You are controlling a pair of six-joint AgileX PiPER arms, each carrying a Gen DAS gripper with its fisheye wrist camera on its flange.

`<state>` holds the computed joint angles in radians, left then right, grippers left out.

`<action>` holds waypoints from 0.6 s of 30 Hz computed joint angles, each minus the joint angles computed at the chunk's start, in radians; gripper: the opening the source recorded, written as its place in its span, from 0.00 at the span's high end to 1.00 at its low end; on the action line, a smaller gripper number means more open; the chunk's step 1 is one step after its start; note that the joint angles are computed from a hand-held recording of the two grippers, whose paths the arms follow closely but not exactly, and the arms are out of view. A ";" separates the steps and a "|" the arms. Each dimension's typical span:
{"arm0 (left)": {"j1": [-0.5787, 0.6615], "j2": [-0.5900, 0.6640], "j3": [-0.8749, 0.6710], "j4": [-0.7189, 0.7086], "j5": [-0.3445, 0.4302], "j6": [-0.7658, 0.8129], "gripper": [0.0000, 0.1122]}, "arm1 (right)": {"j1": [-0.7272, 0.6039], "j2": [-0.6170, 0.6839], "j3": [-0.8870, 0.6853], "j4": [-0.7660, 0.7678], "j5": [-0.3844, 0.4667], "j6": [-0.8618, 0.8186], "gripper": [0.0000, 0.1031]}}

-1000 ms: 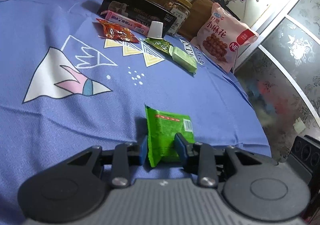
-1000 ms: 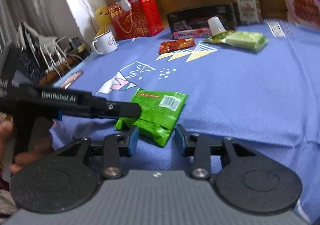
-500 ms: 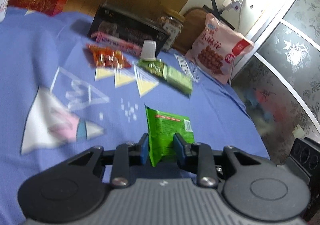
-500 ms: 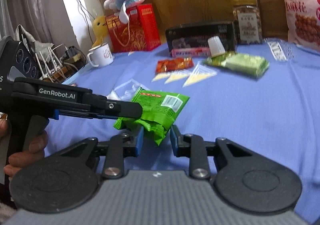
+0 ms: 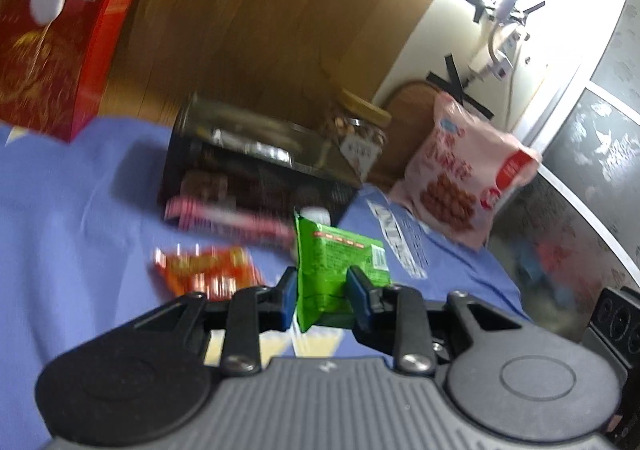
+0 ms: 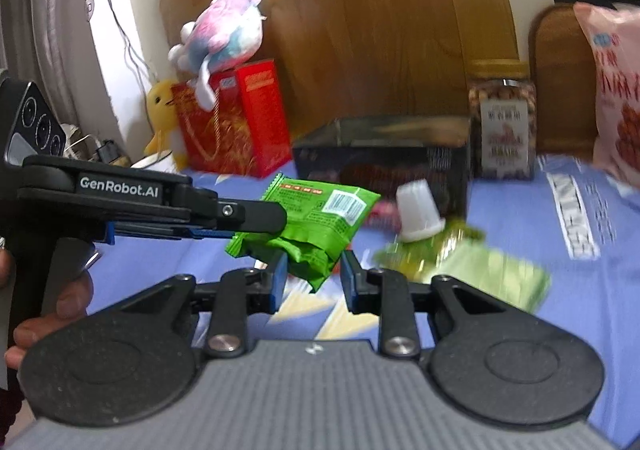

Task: Organize snacks
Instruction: 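Carry the green packet over the black tin and release it inside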

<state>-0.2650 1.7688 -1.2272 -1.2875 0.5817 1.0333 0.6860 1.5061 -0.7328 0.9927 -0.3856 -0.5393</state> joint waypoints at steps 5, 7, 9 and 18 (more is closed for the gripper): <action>-0.015 0.140 -0.241 0.100 -0.002 -0.125 0.76 | -0.137 0.071 -0.106 -0.211 0.073 0.129 0.69; -0.020 0.199 -0.337 0.126 0.000 -0.164 0.76 | -0.181 0.106 -0.157 -0.277 0.086 0.169 0.69; -0.025 0.264 -0.447 0.171 0.005 -0.225 0.76 | -0.219 0.143 -0.209 -0.332 0.097 0.198 0.69; -0.068 0.564 -0.923 0.418 0.058 -0.544 0.76 | -0.327 0.307 -0.417 -0.223 0.127 -0.022 0.69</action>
<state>-0.3328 2.3327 -2.1500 -0.8698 0.6395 0.4894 0.3592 1.8129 -1.1494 0.7694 -0.2589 -0.5614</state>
